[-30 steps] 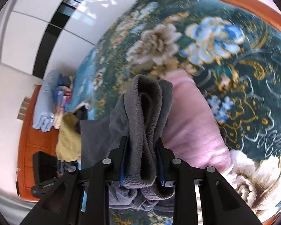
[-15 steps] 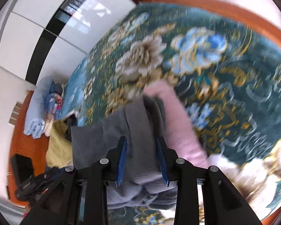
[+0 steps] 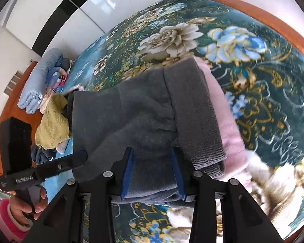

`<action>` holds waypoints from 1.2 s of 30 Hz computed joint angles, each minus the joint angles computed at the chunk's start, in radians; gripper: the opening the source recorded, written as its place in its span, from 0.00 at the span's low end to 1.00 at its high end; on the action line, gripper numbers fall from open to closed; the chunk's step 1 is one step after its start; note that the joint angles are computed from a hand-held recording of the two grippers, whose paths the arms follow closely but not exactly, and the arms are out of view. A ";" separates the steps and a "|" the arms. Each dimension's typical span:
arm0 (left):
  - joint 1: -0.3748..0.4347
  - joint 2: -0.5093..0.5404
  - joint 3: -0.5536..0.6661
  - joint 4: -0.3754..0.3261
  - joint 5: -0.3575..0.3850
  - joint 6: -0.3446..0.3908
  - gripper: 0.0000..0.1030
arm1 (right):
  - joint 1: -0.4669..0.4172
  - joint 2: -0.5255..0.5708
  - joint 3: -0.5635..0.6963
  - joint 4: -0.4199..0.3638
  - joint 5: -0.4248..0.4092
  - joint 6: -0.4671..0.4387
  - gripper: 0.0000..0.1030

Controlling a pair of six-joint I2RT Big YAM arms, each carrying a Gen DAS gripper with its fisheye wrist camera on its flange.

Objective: Fold clothes
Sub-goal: 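Carry the folded sweatshirt with both grippers onto the folded pink garment, then lower the sweatshirt onto the pink garment and open both grippers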

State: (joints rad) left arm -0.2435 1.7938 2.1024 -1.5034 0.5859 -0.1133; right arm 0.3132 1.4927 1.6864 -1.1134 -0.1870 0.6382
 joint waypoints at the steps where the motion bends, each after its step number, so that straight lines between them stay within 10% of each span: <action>1: 0.004 0.004 -0.002 0.000 0.005 0.003 0.52 | 0.001 -0.007 -0.017 0.019 0.001 0.013 0.38; 12: 0.038 0.033 0.116 0.072 0.066 -0.058 0.49 | 0.022 -0.001 0.004 0.016 0.042 0.053 0.39; 19: 0.035 0.129 0.217 0.001 -0.018 -0.081 0.49 | 0.025 -0.018 -0.034 0.054 0.037 0.101 0.39; 27: 0.041 0.121 0.192 -0.048 -0.043 -0.023 0.49 | 0.028 -0.013 -0.047 0.070 0.034 0.133 0.39; 36: 0.062 -0.048 -0.015 0.059 -0.020 0.023 0.50 | 0.083 -0.056 -0.055 0.084 0.163 0.167 0.43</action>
